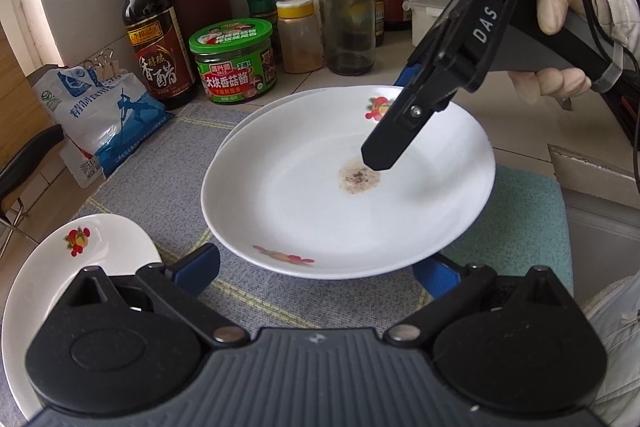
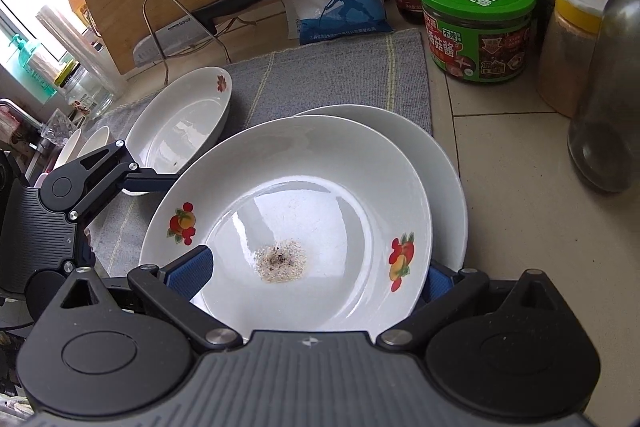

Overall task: Organize plates and bowls
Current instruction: 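Lower the stained plate into the deep plate with the right gripper, then open the right gripper and withdraw it from the stacked plates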

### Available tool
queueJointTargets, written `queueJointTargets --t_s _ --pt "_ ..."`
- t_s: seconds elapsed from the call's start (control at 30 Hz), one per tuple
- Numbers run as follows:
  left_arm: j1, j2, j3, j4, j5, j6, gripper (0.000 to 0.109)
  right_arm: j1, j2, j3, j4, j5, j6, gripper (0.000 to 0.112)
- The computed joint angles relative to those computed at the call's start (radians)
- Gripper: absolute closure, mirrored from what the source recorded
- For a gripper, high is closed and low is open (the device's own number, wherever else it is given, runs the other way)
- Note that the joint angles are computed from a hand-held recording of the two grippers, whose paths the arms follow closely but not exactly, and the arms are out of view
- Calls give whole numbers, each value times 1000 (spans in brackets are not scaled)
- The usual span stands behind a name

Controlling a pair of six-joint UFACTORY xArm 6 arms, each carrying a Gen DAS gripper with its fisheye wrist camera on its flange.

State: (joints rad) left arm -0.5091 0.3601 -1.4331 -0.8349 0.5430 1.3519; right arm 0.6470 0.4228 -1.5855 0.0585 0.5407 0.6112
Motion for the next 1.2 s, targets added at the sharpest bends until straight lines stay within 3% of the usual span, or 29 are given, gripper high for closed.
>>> queueJointTargets --t_s 0.17,0.77,1.0,1.2 --pt "-5 -15 23 -14 -29 5 7 5 -29 37 -33 -18 45 9" --pt "-33 -93 129 -99 -134 20 6 40 -46 2 -248 98 236 9" --pt "-9 -177 211 -214 -131 62 6 71 -12 -70 -346 225 308 9" --pt "11 -247 288 -249 -164 56 6 99 -9 -81 -427 267 358 9"
